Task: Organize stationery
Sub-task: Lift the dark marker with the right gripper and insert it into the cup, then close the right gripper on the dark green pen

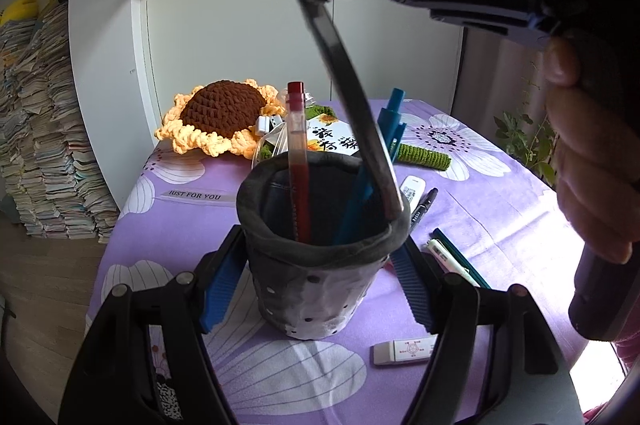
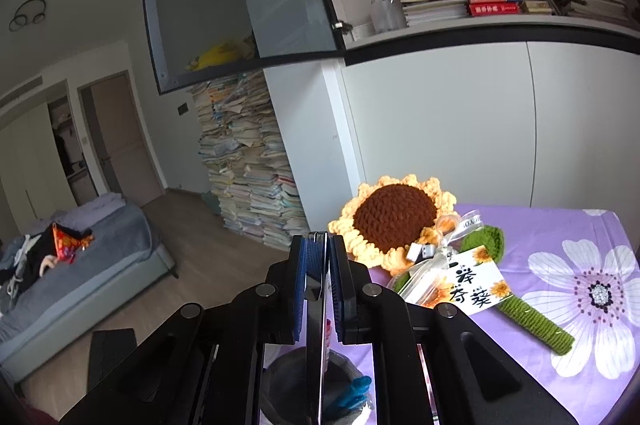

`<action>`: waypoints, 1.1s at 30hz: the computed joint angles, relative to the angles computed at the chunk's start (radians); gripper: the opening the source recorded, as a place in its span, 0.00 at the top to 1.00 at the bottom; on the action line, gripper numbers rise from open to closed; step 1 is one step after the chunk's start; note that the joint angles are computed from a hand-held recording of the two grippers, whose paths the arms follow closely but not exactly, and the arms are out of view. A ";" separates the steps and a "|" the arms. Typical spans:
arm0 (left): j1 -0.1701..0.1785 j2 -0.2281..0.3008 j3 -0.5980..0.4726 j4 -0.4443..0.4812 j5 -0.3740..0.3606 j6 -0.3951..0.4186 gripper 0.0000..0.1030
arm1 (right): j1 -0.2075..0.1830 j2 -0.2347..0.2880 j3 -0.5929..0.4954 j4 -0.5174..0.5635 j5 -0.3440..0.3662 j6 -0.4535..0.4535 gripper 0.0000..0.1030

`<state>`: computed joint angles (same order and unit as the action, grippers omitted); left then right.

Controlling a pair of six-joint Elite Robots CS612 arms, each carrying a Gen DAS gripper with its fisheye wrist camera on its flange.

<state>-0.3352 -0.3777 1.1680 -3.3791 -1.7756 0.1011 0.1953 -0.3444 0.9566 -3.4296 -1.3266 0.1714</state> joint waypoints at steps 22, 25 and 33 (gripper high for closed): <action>0.003 -0.001 -0.002 0.020 0.001 -0.019 0.32 | 0.006 -0.058 0.148 -0.043 -0.091 -0.045 0.89; 0.001 -0.003 0.001 0.019 0.006 -0.017 0.32 | 0.007 -0.068 0.161 0.002 -0.100 -0.052 0.89; 0.004 -0.002 0.001 0.019 0.001 -0.024 0.32 | -0.005 -0.112 0.241 0.046 -0.149 0.021 0.89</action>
